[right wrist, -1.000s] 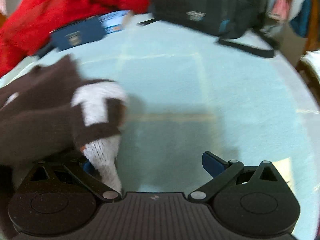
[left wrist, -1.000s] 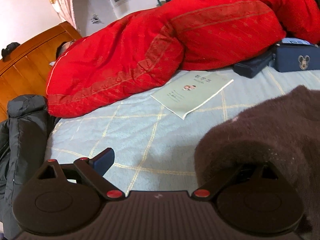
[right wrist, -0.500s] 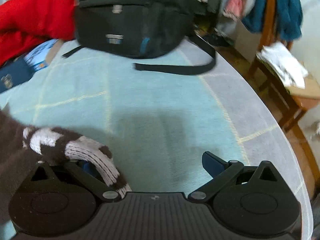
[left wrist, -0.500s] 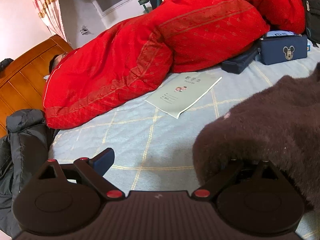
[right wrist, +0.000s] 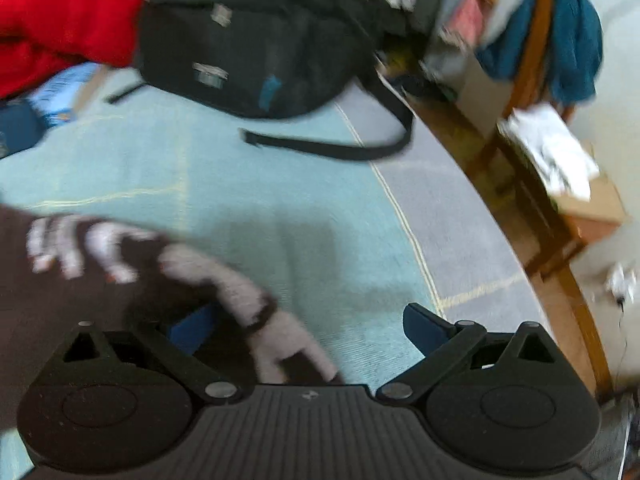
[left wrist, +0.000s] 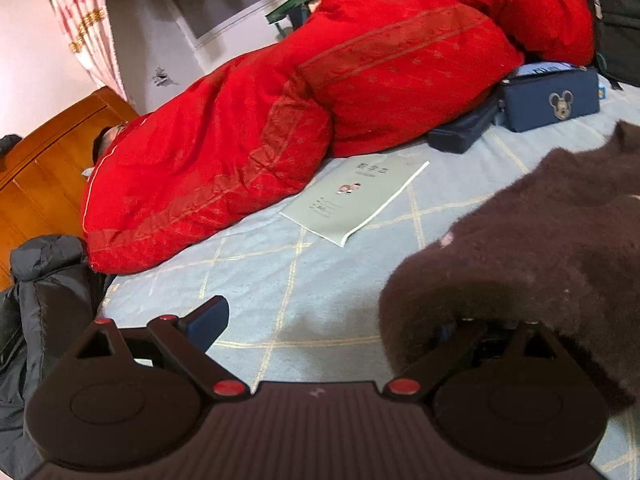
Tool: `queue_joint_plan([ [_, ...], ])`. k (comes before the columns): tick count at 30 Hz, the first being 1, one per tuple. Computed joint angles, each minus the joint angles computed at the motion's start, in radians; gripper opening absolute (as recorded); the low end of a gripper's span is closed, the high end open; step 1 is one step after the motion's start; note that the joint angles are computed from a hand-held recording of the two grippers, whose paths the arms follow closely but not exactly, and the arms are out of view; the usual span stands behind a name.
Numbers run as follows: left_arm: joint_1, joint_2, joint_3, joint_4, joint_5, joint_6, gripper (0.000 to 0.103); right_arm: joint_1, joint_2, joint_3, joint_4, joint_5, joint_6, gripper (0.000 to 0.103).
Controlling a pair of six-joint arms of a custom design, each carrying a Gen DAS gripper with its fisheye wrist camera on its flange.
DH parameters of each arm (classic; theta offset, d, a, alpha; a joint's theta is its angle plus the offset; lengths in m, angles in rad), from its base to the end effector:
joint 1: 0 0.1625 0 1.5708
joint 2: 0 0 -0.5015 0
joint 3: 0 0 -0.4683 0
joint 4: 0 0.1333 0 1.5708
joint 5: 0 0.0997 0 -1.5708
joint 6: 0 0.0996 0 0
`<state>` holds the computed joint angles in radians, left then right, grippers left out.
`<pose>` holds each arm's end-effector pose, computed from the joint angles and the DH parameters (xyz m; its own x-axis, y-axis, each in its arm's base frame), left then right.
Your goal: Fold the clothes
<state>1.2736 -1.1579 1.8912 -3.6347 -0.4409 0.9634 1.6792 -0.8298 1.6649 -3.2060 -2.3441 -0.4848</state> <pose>0.0337 -0.6527 0.3951 -0.3225 -0.2213 -0.9204 0.5860 0.7169 -0.3777 0.1470 -0.7620 0.2072 -0.6423 0.0495 0.7649 -0.4235 0.8088 -0.4080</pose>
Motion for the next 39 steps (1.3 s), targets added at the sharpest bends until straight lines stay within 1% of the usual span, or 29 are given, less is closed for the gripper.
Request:
queue_joint_plan([
  [2,0.003,-0.005,-0.005,0.021,-0.007,-0.02,0.096,0.014,-0.03,0.039,-0.008,0.05,0.0,0.103],
  [4,0.004,0.002,-0.023,0.013,-0.004,-0.004,0.096,0.028,-0.055,0.074,-0.01,0.099,0.002,0.103],
  [8,0.005,0.023,-0.076,-0.028,-0.005,0.022,0.096,0.064,-0.079,0.125,-0.013,0.163,-0.016,0.103],
  [10,0.006,0.034,-0.107,-0.044,-0.003,0.017,0.096,0.076,-0.082,0.146,-0.022,0.189,-0.029,0.103],
  [11,0.007,0.037,-0.116,-0.021,0.001,-0.005,0.096,0.081,-0.083,0.156,-0.027,0.202,-0.035,0.103],
  [13,0.01,0.025,-0.111,0.087,0.007,-0.074,0.095,0.087,-0.085,0.176,-0.021,0.227,-0.035,0.103],
  [14,0.011,0.023,-0.102,0.103,0.01,-0.068,0.095,0.091,-0.086,0.185,-0.017,0.24,-0.035,0.103],
  [16,0.013,0.017,-0.072,0.073,-0.002,-0.02,0.095,0.094,-0.087,0.205,-0.008,0.258,-0.03,0.103],
  [17,0.016,-0.002,-0.046,0.095,-0.019,-0.049,0.095,0.095,-0.084,0.212,-0.005,0.267,-0.029,0.103],
  [20,0.027,-0.084,0.032,0.256,-0.073,-0.267,0.095,0.096,-0.077,0.231,0.01,0.287,-0.021,0.103],
  [23,0.041,-0.146,0.104,0.319,-0.131,-0.404,0.095,0.101,-0.071,0.249,0.024,0.313,-0.012,0.103],
  [28,0.078,-0.22,0.202,0.434,-0.298,-0.618,0.093,0.106,-0.064,0.276,0.032,0.358,-0.004,0.103],
  [31,0.102,-0.223,0.234,0.456,-0.385,-0.681,0.09,0.107,-0.064,0.289,0.037,0.388,0.009,0.103],
  [32,0.107,-0.217,0.239,0.455,-0.401,-0.691,0.088,0.106,-0.064,0.293,0.039,0.395,0.014,0.103],
  [34,0.117,-0.201,0.237,0.456,-0.425,-0.71,0.086,0.106,-0.064,0.299,0.041,0.405,0.024,0.103],
  [37,0.128,-0.172,0.233,0.396,-0.46,-0.704,0.085,0.103,-0.067,0.308,0.043,0.415,0.038,0.103],
  [39,0.131,-0.153,0.225,0.364,-0.476,-0.695,0.078,0.1,-0.066,0.313,0.039,0.42,0.049,0.103],
])
